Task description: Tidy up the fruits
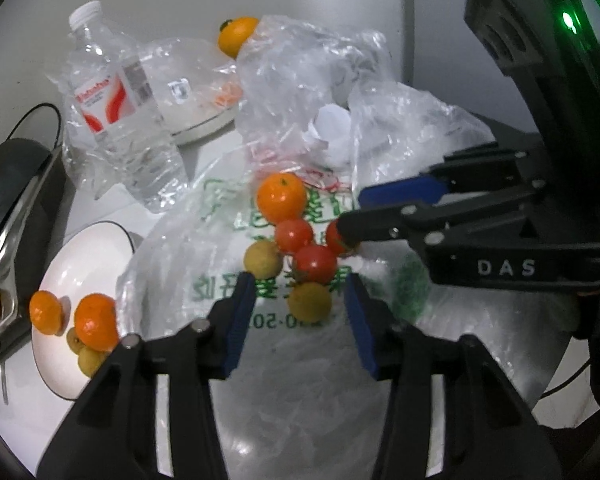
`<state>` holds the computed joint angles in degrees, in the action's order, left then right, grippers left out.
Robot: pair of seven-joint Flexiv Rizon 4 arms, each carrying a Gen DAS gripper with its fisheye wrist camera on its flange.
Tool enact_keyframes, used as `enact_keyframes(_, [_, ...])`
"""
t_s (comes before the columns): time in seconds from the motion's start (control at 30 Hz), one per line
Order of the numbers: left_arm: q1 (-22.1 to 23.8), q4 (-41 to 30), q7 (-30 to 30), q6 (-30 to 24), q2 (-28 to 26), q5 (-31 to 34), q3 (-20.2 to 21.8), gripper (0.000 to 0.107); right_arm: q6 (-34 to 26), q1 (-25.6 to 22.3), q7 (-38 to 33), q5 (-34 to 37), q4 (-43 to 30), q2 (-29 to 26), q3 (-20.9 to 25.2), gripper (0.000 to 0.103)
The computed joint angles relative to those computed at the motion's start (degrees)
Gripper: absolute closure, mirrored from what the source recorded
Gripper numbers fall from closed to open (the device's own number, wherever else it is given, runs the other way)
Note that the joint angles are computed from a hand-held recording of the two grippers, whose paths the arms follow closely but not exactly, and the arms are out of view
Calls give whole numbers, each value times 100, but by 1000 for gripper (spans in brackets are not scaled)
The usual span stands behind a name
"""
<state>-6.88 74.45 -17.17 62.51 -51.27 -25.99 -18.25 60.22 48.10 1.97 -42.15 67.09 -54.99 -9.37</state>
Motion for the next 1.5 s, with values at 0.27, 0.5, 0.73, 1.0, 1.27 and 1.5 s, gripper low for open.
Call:
enact_keyframes(0.27, [-142, -341, -226, -339, -185, 204, 230, 67, 167, -75, -84, 140, -21, -51, 54, 76])
enact_keyframes(0.5, [-188, -489, -340, -575, -245, 300, 329, 73, 224, -88, -159, 268, -85, -91, 76, 73])
enact_keyframes(0.73, [-131, -539, -434, -703, -275, 179, 258, 80, 12, -154, -451, 505, -351, -223, 227, 67])
enact_keyframes(1.0, [-101, -581, -367, -914, -253, 161, 258, 80, -37, -132, -571, 658, -423, -252, 248, 67])
enact_keyframes(1.27, [-23, -354, -223, -767, -113, 30, 163, 80, -293, -136, -800, 777, -666, -352, 323, 74])
enact_keyframes(1.5, [94, -52, -14, -564, 74, -147, 49, 80, -371, -75, -802, 765, -711, -334, 261, 75])
